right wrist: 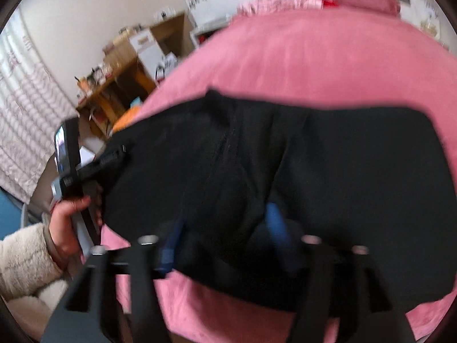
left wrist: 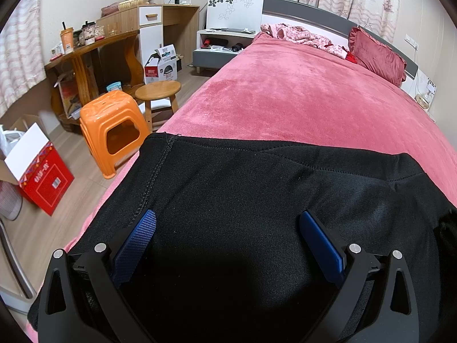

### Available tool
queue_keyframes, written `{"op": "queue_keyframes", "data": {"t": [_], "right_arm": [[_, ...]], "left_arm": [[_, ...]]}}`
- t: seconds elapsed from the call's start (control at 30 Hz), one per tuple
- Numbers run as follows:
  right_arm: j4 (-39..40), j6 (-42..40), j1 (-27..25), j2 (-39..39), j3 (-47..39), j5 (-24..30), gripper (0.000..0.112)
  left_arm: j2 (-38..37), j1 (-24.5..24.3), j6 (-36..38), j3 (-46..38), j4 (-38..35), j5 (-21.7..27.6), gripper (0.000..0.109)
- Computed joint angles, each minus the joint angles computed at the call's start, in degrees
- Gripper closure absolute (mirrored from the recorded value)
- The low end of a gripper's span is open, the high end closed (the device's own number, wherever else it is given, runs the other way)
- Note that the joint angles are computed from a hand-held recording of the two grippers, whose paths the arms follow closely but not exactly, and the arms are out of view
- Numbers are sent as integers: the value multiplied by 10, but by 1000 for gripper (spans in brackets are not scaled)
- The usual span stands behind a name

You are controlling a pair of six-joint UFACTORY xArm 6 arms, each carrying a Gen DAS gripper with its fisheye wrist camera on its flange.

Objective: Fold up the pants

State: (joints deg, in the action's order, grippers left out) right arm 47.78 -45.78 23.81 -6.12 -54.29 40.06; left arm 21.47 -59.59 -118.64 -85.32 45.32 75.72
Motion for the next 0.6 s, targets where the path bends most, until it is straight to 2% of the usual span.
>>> {"op": "queue_keyframes", "data": {"t": [0.1, 0.17, 0.23, 0.3, 0.4, 0.47, 0.53, 0.6], "right_arm": [[36, -21, -15, -2, -6, 24, 46], [92, -51, -38, -12, -7, 41, 43], [141, -72, -60, -18, -11, 35, 42], [161, -73, -74, -17, -16, 16, 42], [152, -40, -92, 7, -39, -29, 43], [128, -18, -101, 25, -54, -56, 48], [117, -13, -111, 42, -69, -79, 50], [103, -13, -116, 57, -83, -93, 55]], "left_arm": [[-6, -2, -5, 5, 6, -7, 9], [-24, -9, -46, 23, 32, -34, 9], [-37, -20, -127, 39, 93, -83, 9], [-30, -16, -150, 26, 128, -134, 9], [18, 2, -86, -47, 146, -231, 9], [57, 13, -45, -101, 143, -291, 9], [100, 24, 7, -156, 119, -344, 9], [156, 36, 91, -227, 50, -385, 9]]}}
